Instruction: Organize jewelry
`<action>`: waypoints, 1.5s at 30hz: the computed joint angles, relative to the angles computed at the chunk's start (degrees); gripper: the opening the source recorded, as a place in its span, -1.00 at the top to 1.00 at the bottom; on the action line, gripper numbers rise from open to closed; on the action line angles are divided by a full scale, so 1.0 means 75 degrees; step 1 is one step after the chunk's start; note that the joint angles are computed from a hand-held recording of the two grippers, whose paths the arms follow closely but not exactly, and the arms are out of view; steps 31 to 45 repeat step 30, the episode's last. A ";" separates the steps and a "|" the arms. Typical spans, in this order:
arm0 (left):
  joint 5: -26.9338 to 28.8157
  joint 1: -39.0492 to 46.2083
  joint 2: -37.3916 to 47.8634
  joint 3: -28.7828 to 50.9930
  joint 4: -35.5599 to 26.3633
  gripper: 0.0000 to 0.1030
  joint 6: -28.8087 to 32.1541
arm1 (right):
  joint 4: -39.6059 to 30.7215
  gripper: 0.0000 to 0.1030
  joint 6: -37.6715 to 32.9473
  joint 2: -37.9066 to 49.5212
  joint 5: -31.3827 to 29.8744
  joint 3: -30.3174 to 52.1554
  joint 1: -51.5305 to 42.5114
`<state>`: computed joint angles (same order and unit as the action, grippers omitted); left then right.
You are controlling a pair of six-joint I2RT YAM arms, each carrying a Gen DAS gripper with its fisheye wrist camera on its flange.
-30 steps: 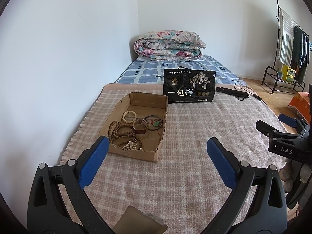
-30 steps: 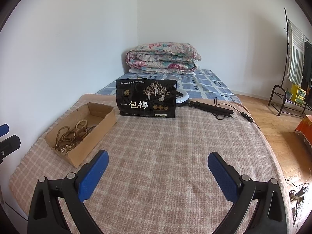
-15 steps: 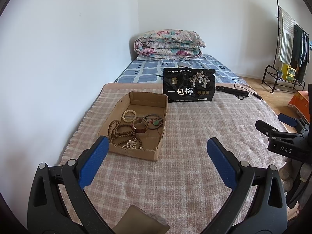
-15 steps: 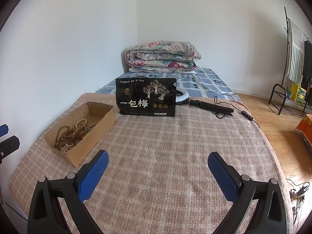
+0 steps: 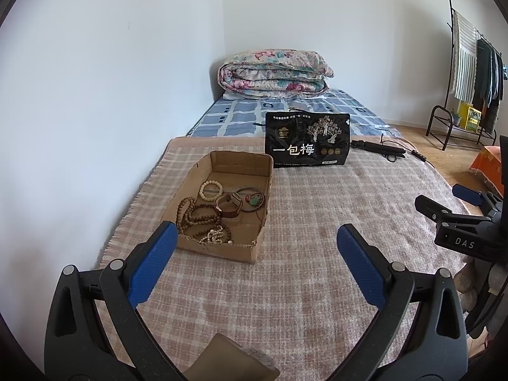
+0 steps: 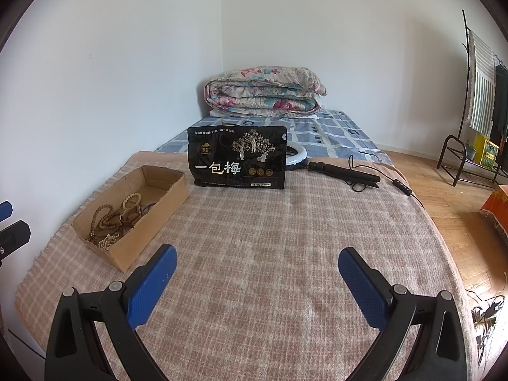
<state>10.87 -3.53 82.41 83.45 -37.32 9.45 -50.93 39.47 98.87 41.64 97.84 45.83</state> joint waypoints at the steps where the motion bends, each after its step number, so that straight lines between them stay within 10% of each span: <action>1: 0.0000 0.0000 0.0000 0.0000 0.0000 -0.98 0.0000 | 0.0000 -1.00 0.0000 0.0000 0.0000 0.0000 0.0000; 45: -0.0035 0.0020 -0.0041 -0.0105 0.0065 -0.98 -0.0027 | -0.0018 -1.00 -0.0001 -0.0021 -0.0048 0.0002 -0.0040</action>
